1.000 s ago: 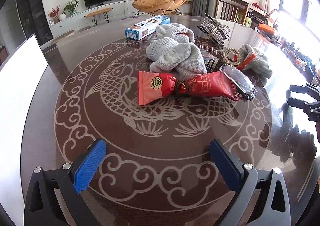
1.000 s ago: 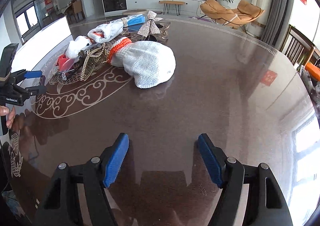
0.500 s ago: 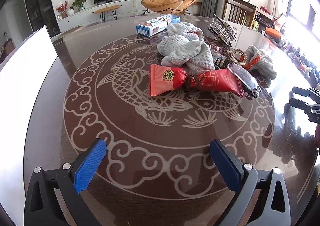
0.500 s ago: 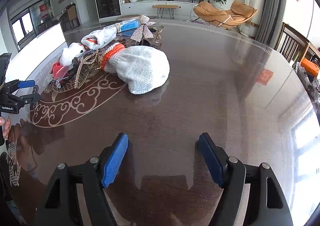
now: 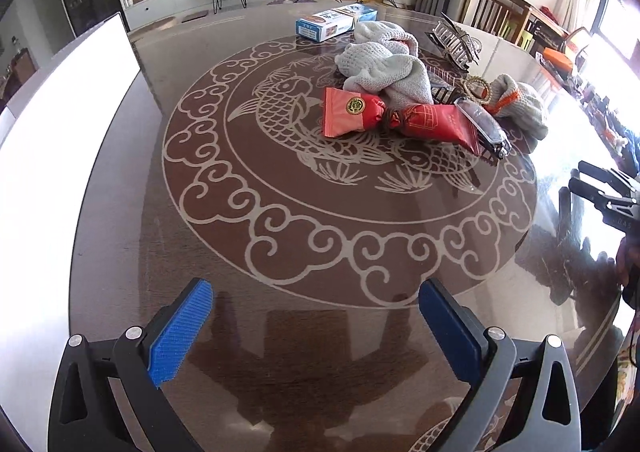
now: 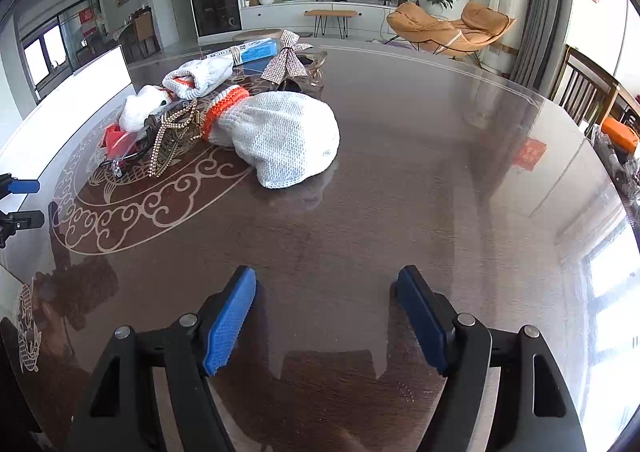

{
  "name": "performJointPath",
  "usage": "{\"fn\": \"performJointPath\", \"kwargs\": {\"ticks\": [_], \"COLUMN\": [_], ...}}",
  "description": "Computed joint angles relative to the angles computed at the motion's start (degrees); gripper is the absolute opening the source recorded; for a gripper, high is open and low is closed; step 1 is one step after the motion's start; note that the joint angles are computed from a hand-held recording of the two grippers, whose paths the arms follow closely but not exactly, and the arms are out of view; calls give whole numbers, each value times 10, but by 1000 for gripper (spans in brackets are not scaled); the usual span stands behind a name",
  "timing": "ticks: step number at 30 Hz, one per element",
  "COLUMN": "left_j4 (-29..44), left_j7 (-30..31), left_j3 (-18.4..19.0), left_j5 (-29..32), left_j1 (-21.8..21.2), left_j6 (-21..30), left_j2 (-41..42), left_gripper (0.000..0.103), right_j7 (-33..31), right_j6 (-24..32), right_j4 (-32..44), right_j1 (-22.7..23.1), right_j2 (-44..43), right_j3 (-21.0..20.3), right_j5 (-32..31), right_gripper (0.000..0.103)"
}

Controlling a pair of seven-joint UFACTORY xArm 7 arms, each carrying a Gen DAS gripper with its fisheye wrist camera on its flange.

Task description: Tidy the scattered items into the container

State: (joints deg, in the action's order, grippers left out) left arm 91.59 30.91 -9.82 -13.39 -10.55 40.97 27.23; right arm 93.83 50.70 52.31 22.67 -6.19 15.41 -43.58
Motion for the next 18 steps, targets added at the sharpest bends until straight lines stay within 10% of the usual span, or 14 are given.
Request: {"fn": "performJointPath", "kwargs": {"ticks": [12,18], "left_j4": [22,130], "left_j7": [-112,-166], "left_j3": [14,25], "left_j5": [66,102], "left_j1": [-68,-91], "left_j6": [-122,-93], "left_j2": [42,110], "left_gripper": [103,103], "right_j7": [-2,-1], "right_j6": [5,4], "right_j4": [6,7], "right_j1": [3,3], "right_j2": [5,7], "right_j3": [-1,-2], "right_j5": [-1,-1], "right_gripper": [75,75]}}
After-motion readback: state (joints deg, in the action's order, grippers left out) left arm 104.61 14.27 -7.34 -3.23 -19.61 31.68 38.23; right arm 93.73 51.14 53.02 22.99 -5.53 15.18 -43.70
